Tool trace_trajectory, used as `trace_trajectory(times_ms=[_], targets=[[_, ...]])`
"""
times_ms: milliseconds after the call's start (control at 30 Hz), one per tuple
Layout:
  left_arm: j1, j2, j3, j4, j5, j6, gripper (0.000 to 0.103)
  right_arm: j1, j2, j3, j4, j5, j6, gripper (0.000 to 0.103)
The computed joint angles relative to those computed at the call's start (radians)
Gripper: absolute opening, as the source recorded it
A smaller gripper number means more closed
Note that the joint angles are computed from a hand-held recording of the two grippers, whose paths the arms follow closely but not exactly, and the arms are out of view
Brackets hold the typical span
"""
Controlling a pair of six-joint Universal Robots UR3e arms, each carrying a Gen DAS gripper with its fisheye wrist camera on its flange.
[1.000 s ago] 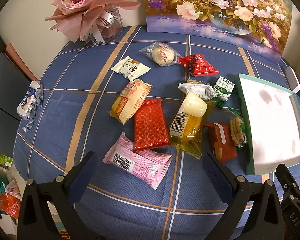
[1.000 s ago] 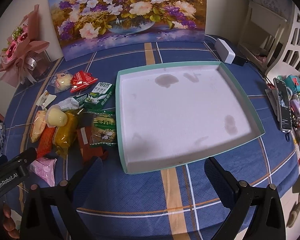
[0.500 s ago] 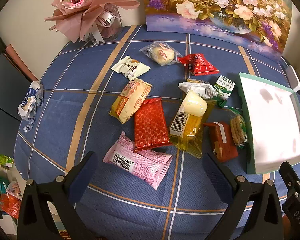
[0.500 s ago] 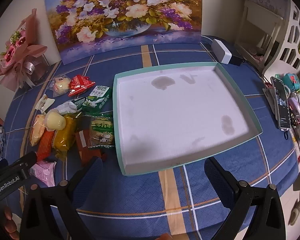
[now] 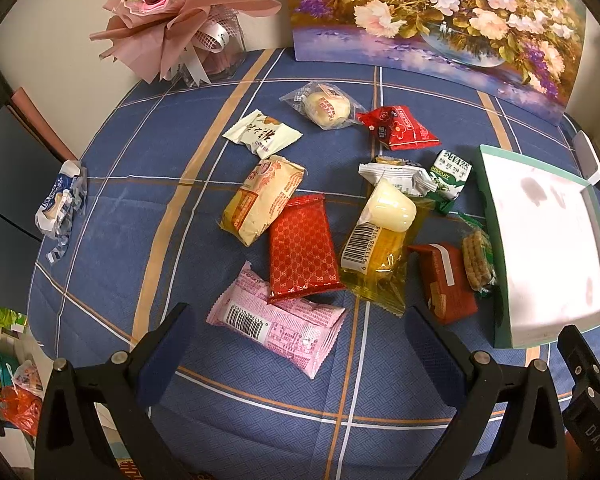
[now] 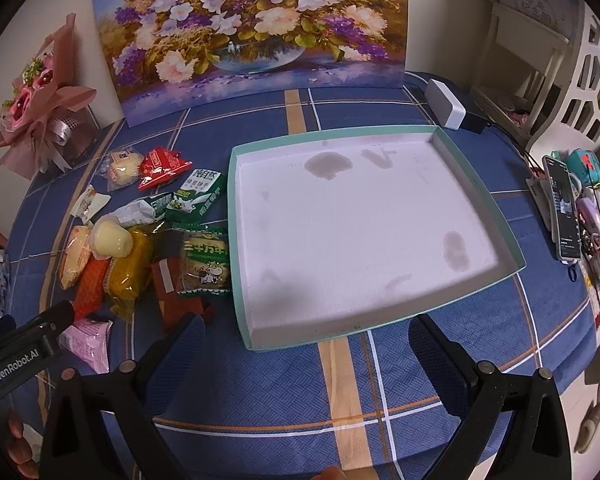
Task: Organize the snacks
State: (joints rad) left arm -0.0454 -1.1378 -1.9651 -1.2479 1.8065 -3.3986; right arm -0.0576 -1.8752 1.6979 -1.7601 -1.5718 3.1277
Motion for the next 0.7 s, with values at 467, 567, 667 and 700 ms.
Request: trace_trajectory(times_ms=[467,567,667,700], targets=[[0.009,0.012,-0.01,-0.002,-0.004,0.007,0.103,0.004,0.007,-0.003,0.004,-0.003,-0.002,0.103],[0.013,0.019,-0.015,-0.004,-0.005,0.008,0.103,0.005,0.007,-0.003,0.003,-0.003,-0.001,0.103],[0.014,0.014,-0.011,-0.007,-0.006,0.005,0.103,0.007,0.008,-0.003,0.006,-0.004,0.0,0.103],[0.013,0.01,-0.007,-0.009,-0.006,0.004,0.103,0.007,0.008,-0.003,0.006,-0.005,0.0,0.103]])
